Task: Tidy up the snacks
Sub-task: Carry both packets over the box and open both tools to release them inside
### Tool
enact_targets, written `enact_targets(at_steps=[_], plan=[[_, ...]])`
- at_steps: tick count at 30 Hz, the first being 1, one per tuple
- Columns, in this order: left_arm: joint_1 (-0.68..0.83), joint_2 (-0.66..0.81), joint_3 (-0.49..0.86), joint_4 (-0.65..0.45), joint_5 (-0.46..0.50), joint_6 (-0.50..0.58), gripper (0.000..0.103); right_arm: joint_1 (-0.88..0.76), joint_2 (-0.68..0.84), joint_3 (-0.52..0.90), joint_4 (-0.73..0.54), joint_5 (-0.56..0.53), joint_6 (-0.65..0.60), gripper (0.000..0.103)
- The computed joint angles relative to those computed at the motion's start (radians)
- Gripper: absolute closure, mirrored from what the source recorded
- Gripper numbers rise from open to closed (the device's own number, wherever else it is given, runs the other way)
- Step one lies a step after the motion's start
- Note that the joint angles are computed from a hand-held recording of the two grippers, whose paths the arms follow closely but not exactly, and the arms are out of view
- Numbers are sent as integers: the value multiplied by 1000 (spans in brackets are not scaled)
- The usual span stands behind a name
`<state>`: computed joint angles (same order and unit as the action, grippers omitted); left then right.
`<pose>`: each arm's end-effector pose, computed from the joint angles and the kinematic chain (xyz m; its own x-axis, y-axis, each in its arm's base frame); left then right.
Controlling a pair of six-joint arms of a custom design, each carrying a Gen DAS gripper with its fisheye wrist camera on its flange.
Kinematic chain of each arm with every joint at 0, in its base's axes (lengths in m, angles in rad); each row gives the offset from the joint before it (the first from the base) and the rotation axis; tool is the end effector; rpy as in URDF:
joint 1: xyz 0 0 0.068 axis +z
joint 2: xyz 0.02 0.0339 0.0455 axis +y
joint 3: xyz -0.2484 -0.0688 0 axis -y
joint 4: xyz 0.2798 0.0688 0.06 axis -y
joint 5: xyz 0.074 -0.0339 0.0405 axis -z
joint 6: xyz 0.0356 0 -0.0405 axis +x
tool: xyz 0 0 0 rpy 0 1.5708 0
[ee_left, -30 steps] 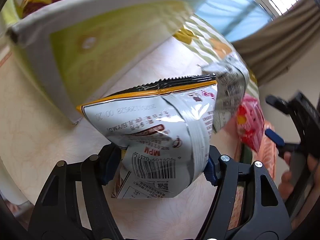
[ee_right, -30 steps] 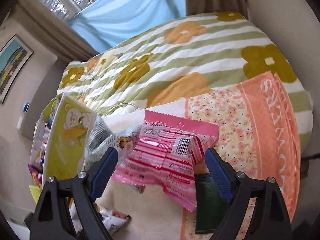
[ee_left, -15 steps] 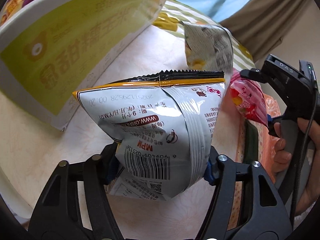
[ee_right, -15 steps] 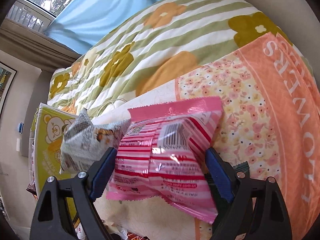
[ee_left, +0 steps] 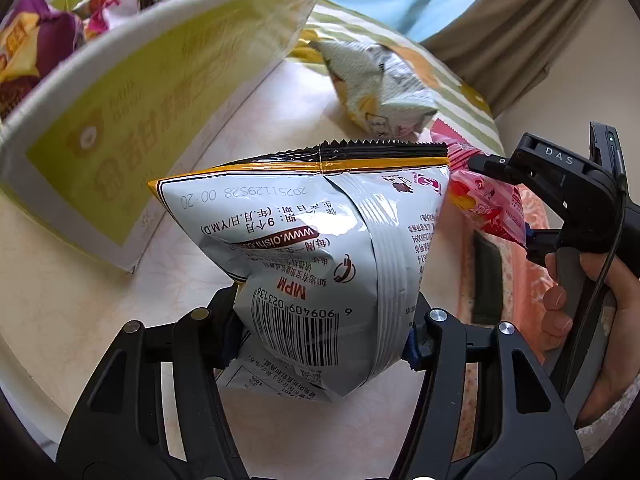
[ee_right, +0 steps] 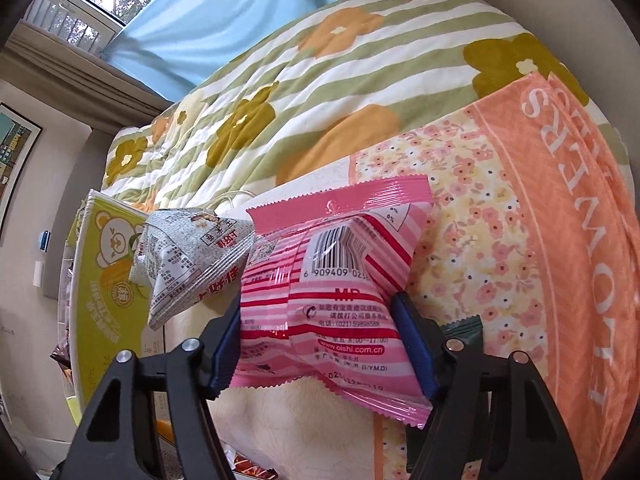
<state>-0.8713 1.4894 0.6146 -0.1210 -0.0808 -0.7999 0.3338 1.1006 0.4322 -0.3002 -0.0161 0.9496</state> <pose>0.1856 -0.2161 0.0929 -0.9033 -0.0370 -0.4275 0.1242 0.9311 -0.3429 0.2136 0.0747 0.1183 -0.7266 0.6086 -0.3189 0.4375 0.7676 0.4684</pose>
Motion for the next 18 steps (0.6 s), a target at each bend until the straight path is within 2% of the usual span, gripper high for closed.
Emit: enact_targets(at_steps=[5,10,13,18], plan=[[-19,-74,-12,-41,-17,-9,46,33,-122,5,-102,44,-13,38],[-44,-216,-29,-118,-44,-4,46,90,-247,49,-240,114,-25,38],[-46,-309,-17,-191,-58,15,46,153,-324,95,-345,172,-23,38],[-14,-490,11,-334,-81,72,46,244,-385,177,-448,227,-25,38]])
